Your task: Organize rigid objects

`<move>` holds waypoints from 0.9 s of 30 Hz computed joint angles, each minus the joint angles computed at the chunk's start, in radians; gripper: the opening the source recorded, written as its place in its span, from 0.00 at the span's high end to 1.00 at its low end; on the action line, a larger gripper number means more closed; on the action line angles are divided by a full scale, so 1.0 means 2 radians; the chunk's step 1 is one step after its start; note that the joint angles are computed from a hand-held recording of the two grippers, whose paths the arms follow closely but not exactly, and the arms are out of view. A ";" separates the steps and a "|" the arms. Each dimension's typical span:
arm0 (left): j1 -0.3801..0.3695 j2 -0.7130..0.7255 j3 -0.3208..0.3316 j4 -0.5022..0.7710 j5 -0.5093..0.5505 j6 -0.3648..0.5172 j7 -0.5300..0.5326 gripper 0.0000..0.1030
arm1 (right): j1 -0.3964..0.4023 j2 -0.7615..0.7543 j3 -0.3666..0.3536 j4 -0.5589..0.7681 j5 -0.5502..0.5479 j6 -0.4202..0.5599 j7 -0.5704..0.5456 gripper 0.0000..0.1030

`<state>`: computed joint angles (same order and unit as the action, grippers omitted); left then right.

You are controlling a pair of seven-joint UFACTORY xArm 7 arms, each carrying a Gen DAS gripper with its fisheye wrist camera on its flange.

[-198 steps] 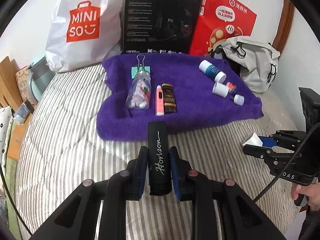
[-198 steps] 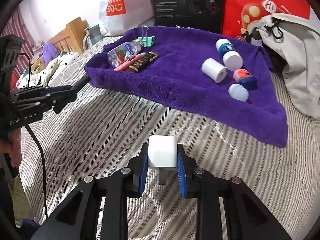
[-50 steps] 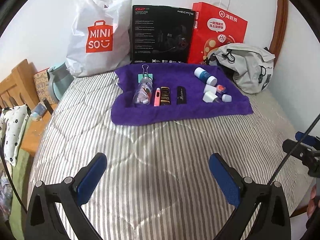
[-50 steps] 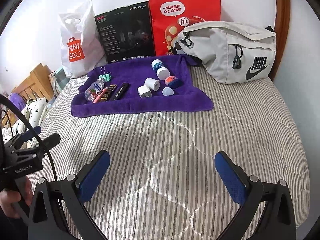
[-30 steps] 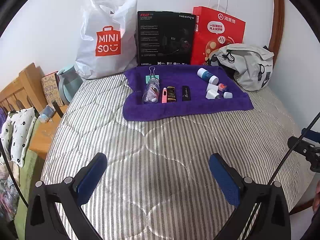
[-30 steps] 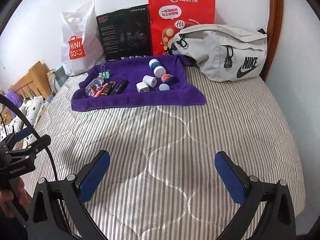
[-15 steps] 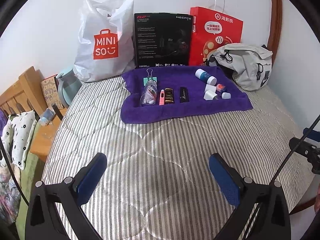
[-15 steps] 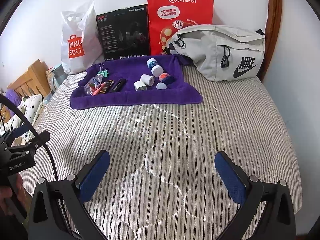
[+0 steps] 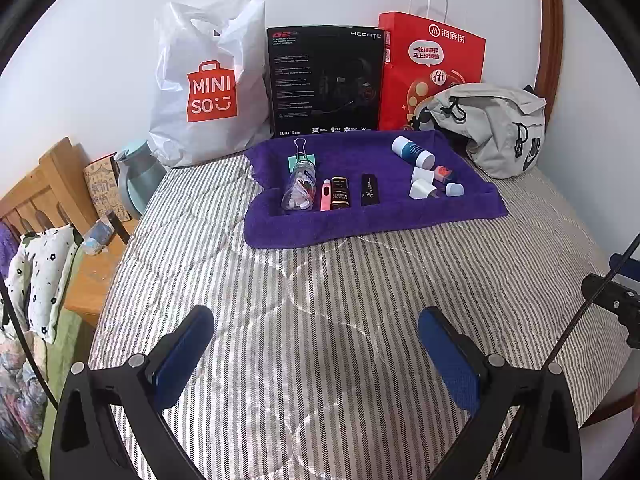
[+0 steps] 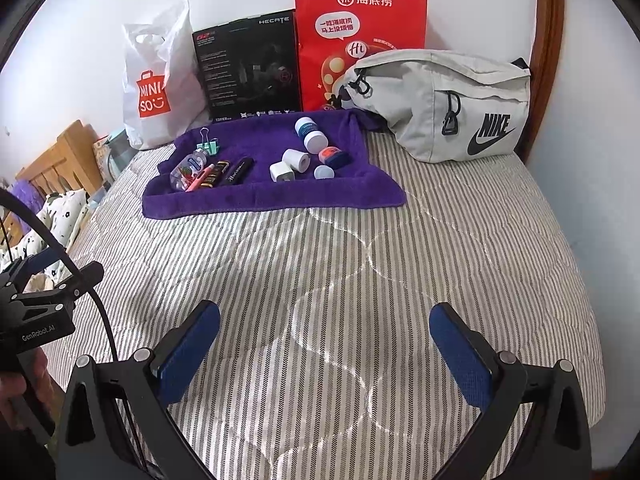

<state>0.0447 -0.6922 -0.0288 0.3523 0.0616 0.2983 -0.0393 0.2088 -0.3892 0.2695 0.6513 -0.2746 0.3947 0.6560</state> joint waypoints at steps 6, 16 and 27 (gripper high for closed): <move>0.002 -0.004 -0.002 0.000 0.000 0.000 -0.003 0.00 | 0.001 0.000 -0.002 0.001 0.001 0.003 -0.002 0.00; 0.001 -0.011 0.000 -0.003 0.002 0.003 0.002 0.00 | 0.003 -0.004 -0.002 -0.001 0.004 0.008 -0.005 0.00; 0.006 -0.018 -0.002 -0.004 0.003 0.004 0.008 0.00 | 0.004 -0.007 -0.002 -0.001 0.005 0.010 -0.008 0.00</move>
<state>0.0568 -0.7284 -0.0322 0.3446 0.0684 0.3064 -0.0240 0.2175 -0.4031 0.2649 0.6487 -0.2642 0.4139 0.6394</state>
